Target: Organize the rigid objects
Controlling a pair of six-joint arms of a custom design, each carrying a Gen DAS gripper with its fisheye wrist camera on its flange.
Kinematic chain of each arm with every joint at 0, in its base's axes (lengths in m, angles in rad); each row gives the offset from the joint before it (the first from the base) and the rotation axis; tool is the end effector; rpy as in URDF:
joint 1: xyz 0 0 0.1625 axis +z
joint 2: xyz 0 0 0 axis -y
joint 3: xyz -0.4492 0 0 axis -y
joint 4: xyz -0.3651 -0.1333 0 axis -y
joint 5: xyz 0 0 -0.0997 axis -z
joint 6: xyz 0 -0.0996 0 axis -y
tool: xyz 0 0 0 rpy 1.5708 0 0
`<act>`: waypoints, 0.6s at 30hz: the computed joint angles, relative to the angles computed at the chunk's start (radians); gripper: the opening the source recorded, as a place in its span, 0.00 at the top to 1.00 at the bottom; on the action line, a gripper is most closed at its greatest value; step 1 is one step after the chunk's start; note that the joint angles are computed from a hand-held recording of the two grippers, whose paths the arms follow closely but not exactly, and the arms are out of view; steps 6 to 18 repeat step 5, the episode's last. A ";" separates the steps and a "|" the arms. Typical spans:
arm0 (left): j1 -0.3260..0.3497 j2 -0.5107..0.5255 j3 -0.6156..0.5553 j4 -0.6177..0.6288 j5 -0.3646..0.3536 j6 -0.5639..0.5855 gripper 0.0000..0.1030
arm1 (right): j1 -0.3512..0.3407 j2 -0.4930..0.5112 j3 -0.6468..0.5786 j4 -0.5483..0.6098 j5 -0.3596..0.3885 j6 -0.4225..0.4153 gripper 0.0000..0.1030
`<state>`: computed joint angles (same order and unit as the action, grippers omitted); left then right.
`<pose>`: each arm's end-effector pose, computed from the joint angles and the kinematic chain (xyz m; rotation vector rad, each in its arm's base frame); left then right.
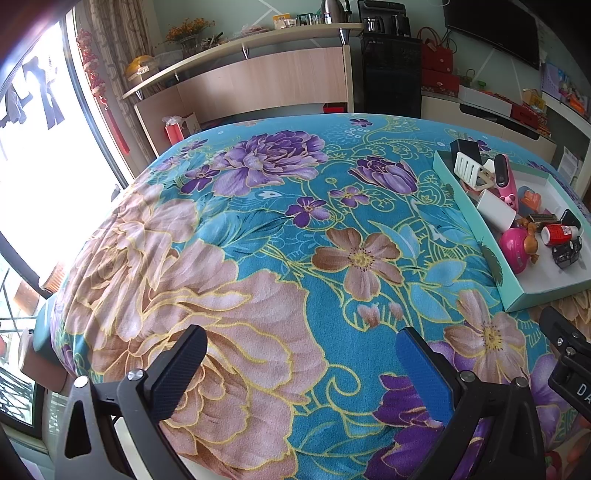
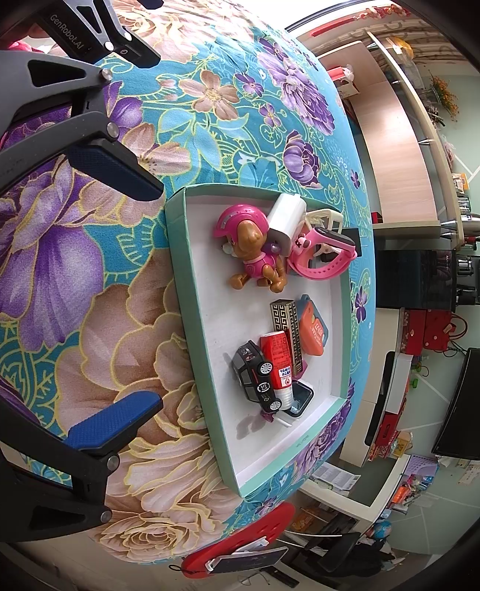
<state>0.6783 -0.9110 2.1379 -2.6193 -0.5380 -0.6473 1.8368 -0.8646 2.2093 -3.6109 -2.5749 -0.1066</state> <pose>-0.2423 -0.4763 0.1058 0.3772 2.1541 -0.7229 0.1748 -0.4542 0.1713 -0.0212 -2.0991 0.8338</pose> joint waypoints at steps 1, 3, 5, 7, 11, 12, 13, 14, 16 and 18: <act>-0.001 0.001 0.002 -0.009 0.001 0.006 0.00 | 0.000 0.000 0.001 0.000 0.000 0.000 0.01; -0.004 0.003 0.005 -0.022 0.003 0.018 0.00 | 0.000 0.000 0.000 0.001 0.000 0.001 0.01; -0.005 0.005 0.004 -0.024 0.001 0.025 0.00 | 0.000 0.000 0.000 0.000 0.000 0.001 0.01; -0.005 0.005 0.004 -0.024 0.001 0.025 0.00 | 0.000 0.000 0.000 0.000 0.000 0.001 0.01; -0.005 0.005 0.004 -0.024 0.001 0.025 0.00 | 0.000 0.000 0.000 0.000 0.000 0.001 0.01; -0.005 0.005 0.004 -0.024 0.001 0.025 0.00 | 0.000 0.000 0.000 0.000 0.000 0.001 0.01; -0.005 0.005 0.004 -0.024 0.001 0.025 0.00 | 0.000 0.000 0.000 0.000 0.000 0.001 0.01; -0.005 0.005 0.004 -0.024 0.001 0.025 0.00 | 0.000 0.000 0.000 0.000 0.000 0.001 0.01; -0.005 0.005 0.004 -0.024 0.001 0.025 0.00 | 0.000 0.000 0.000 0.000 0.000 0.001 0.01; -0.005 0.005 0.004 -0.024 0.001 0.025 0.00 | 0.000 0.000 0.000 0.000 0.000 0.001 0.01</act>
